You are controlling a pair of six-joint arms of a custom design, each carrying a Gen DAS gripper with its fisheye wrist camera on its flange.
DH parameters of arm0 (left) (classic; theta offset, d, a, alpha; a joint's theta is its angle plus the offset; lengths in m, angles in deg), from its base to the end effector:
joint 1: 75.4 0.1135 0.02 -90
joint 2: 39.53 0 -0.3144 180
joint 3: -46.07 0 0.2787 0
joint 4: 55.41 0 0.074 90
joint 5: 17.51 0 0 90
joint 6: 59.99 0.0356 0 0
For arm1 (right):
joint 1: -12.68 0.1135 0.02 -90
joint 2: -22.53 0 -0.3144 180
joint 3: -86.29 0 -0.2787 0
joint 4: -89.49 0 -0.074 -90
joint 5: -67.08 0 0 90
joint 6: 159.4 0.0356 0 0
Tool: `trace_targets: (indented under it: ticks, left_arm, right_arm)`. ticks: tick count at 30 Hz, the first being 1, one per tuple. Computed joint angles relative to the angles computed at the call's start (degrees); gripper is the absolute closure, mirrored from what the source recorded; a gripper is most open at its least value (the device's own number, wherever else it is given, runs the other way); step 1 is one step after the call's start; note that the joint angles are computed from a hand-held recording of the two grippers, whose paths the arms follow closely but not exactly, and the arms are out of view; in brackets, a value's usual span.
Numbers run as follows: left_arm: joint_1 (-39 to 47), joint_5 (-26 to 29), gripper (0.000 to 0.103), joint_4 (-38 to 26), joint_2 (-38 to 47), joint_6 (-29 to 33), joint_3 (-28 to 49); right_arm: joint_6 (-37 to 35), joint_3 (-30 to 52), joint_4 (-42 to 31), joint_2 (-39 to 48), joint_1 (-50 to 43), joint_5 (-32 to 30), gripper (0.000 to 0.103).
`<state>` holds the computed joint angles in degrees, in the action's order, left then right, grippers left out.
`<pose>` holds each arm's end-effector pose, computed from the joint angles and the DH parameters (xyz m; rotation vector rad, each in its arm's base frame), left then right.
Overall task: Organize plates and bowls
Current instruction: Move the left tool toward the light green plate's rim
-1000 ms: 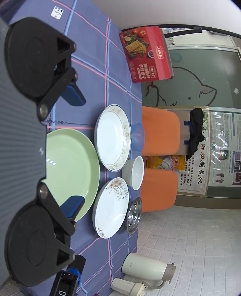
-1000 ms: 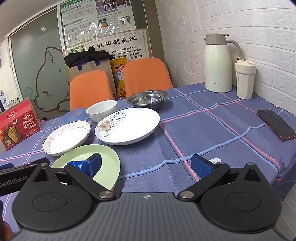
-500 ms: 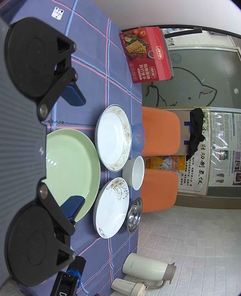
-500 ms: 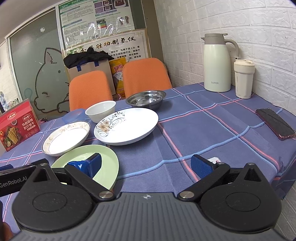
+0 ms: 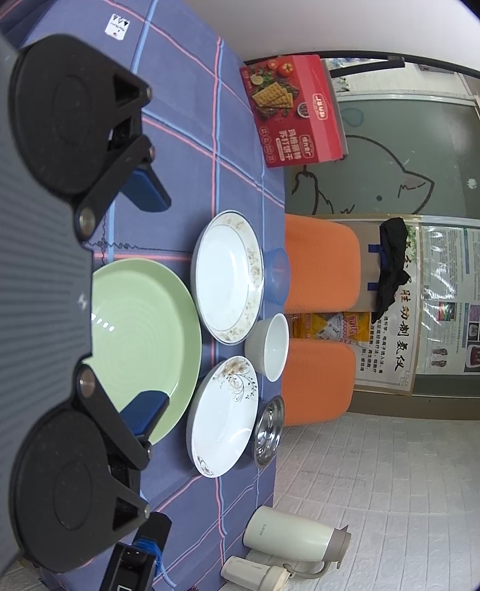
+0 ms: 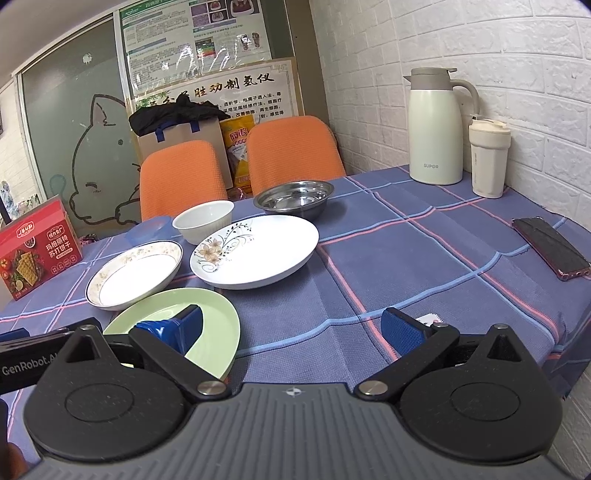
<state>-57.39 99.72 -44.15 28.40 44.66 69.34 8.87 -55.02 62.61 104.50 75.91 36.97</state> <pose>0.1841 0.0427 0.1508 0.2091 2.0761 -0.1677 0.1222 0.1738 0.1473 0.4736 2.0075 -0.0509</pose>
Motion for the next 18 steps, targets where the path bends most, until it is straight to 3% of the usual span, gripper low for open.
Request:
trace_targets:
  ticks: [18]
  left_arm:
    - [0.8,0.9,0.000,0.4,0.9,0.5,0.1]
  right_arm:
    - [-1.7,-0.1,1.9,0.4,-0.3,-0.9,0.012]
